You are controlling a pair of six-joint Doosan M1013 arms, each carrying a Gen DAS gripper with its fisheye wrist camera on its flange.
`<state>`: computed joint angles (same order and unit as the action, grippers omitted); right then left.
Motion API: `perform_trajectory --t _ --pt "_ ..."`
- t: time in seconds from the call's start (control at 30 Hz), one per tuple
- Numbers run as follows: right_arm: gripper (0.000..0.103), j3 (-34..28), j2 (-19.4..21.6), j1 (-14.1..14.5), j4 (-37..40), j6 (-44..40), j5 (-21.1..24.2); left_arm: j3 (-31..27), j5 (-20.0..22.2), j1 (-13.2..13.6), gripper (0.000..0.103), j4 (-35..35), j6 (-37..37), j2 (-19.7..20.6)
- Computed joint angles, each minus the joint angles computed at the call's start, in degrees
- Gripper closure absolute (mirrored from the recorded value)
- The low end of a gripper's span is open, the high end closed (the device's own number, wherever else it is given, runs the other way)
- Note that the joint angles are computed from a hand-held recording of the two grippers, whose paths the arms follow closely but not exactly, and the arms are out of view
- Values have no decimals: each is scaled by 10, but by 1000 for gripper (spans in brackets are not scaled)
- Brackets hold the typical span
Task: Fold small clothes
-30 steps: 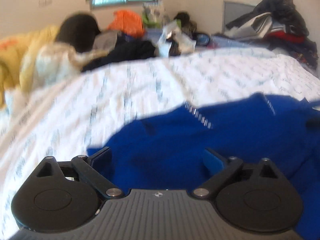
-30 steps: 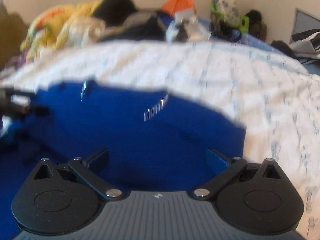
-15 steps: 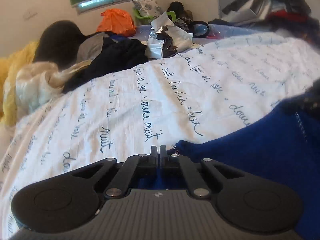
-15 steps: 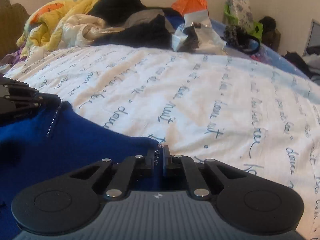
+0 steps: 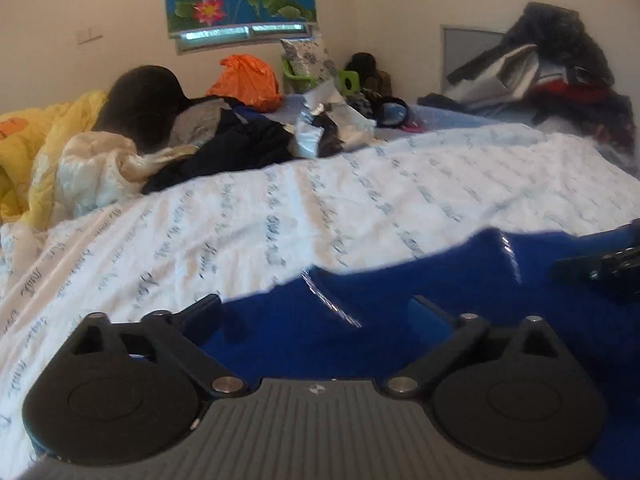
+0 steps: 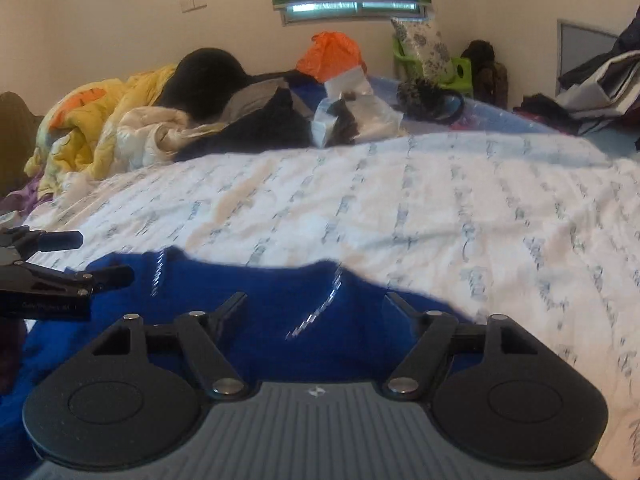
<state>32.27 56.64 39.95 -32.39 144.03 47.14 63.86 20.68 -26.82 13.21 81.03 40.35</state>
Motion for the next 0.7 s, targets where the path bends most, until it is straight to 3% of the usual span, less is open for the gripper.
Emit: perform_trajectory --t 0.07,0.1,0.13,0.2,0.27,0.3,0.4,0.43,0.53,0.6,0.67,0.7 --pt "30 -8 8 4 43 -41 34 7 38 -4 8 -43 45 1" --pt "29 0 10 7 23 -44 37 21 19 -4 5 -20 23 0" --pt "26 30 1 12 -28 -34 10 24 16 -4 0 -9 2 -1" --pt "26 49 -6 10 -47 -1 -3 10 50 -3 0 37 -66 2" --pt "25 15 4 16 -54 24 66 25 64 -5 8 95 -118 -14" --pt "25 22 -4 19 -51 46 76 41 60 -5 5 93 -119 -25" --pt "24 141 -73 34 -65 125 -22 97 57 -6 3 61 -102 -69" --pt "23 163 -86 42 -70 140 -35 122 53 -10 2 60 -116 -85" --pt "23 158 -83 65 -47 121 11 170 58 -19 1 37 -125 -114" --pt "20 150 -74 79 -47 113 41 194 72 -29 0 66 -160 -125" --pt "14 144 -63 97 -105 115 81 236 27 -36 0 139 -249 -142" --pt "5 160 -67 104 -139 141 73 254 3 -39 0 202 -308 -148"
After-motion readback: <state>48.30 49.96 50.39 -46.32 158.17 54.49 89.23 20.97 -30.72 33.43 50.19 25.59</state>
